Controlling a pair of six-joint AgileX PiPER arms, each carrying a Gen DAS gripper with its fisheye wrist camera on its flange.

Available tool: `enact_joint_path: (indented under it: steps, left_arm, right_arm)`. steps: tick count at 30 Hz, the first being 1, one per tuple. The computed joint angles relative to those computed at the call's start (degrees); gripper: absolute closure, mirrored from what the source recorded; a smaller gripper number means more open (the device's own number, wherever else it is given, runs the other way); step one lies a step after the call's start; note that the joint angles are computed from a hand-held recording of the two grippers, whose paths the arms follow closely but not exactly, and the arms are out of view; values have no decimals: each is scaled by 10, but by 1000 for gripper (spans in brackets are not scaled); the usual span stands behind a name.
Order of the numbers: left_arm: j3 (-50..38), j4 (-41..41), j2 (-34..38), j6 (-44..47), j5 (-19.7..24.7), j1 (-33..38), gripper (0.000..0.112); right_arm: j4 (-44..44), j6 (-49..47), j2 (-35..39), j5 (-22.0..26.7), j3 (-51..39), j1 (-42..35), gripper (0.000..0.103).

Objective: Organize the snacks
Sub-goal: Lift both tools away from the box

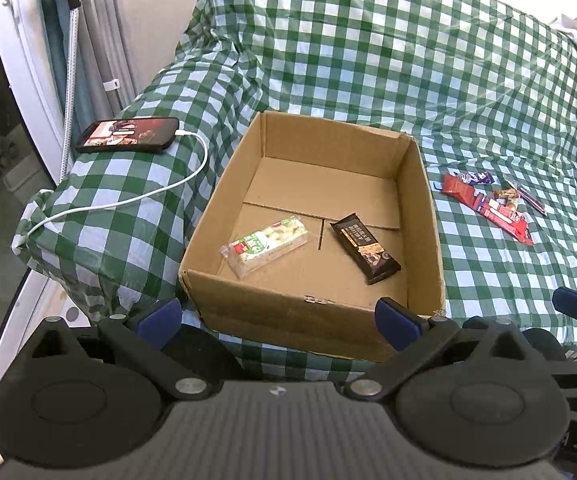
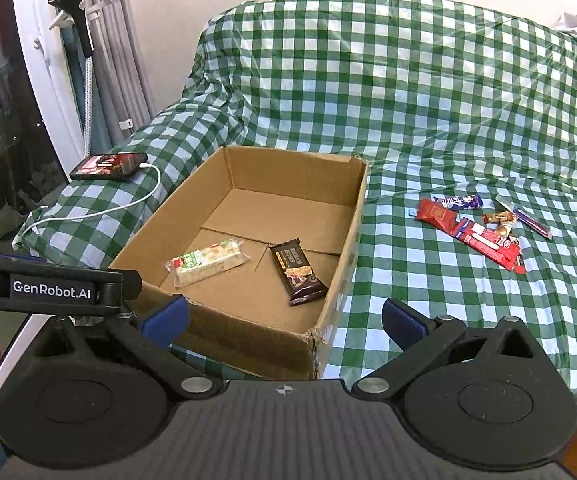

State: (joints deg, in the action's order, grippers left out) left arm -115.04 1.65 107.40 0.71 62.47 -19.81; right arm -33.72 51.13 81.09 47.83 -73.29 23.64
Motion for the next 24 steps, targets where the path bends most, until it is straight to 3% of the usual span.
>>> enact_joint_path:
  steps: [24]
  left_arm:
    - [-42, 8, 30, 6, 32, -7, 10]
  right_arm:
    - [30, -9, 2, -9, 7, -19, 1]
